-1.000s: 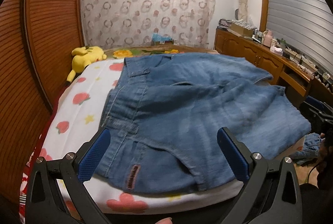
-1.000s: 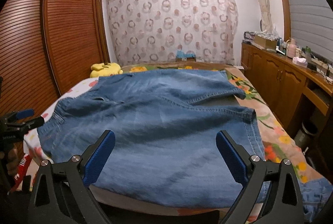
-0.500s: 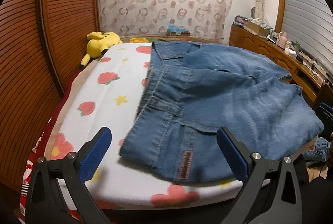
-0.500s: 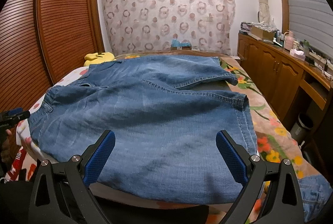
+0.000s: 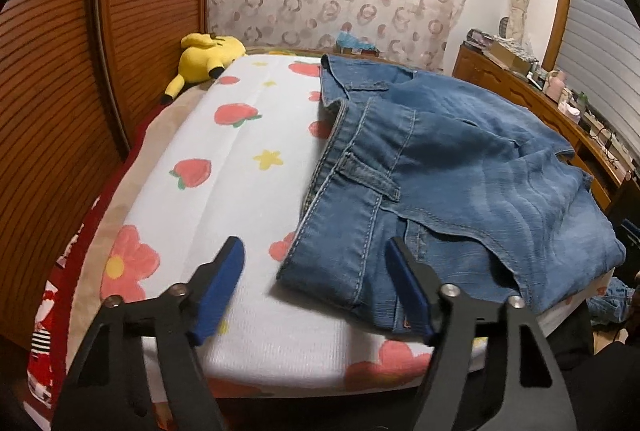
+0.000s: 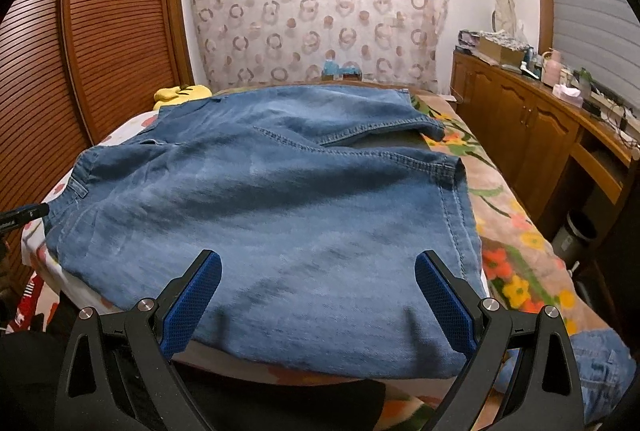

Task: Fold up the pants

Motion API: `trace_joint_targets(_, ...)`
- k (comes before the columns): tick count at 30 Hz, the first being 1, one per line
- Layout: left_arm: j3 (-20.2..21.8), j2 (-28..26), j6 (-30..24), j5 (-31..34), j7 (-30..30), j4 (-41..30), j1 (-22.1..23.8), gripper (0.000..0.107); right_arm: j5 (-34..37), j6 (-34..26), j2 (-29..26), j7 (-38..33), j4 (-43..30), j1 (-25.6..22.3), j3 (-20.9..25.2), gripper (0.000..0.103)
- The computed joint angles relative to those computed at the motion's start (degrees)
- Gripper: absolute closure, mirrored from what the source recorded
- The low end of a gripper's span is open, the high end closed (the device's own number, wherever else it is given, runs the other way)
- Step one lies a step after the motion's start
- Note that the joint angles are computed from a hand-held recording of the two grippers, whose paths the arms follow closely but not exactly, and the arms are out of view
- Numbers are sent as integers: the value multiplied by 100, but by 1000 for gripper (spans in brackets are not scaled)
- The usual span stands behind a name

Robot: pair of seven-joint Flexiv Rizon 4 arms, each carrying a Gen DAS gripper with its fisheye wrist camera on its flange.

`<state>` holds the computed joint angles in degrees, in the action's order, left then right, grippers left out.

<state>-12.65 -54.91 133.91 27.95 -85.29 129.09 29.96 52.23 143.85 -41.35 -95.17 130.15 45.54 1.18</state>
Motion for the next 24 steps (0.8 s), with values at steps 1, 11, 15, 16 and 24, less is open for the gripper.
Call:
trace_joint_targets(1, -22, -12, -40, 16, -4, -21, 15, 40, -3, -4, 3, -6, 14, -6, 2, 5)
trace_joint_targets(11, -4, -99, -144, -117, 111, -88, -69, 49, 354, -142, 129, -134, 145, 51, -32, 5)
trace_joint_targets(15, 20, -88, -120, -139, 151, -65, -98, 53, 596, -312, 166, -261, 187, 141, -74, 5)
trace_joint_targets(16, 40, -80, -106, -156, 165, -57, -121, 53, 719, -379, 208, -335, 179, 203, -103, 5)
trace_joint_targets(24, 73, -24, -112, -250, 190, 4, -190, 53, 1255, -744, 558, -715, 227, 315, -79, 6)
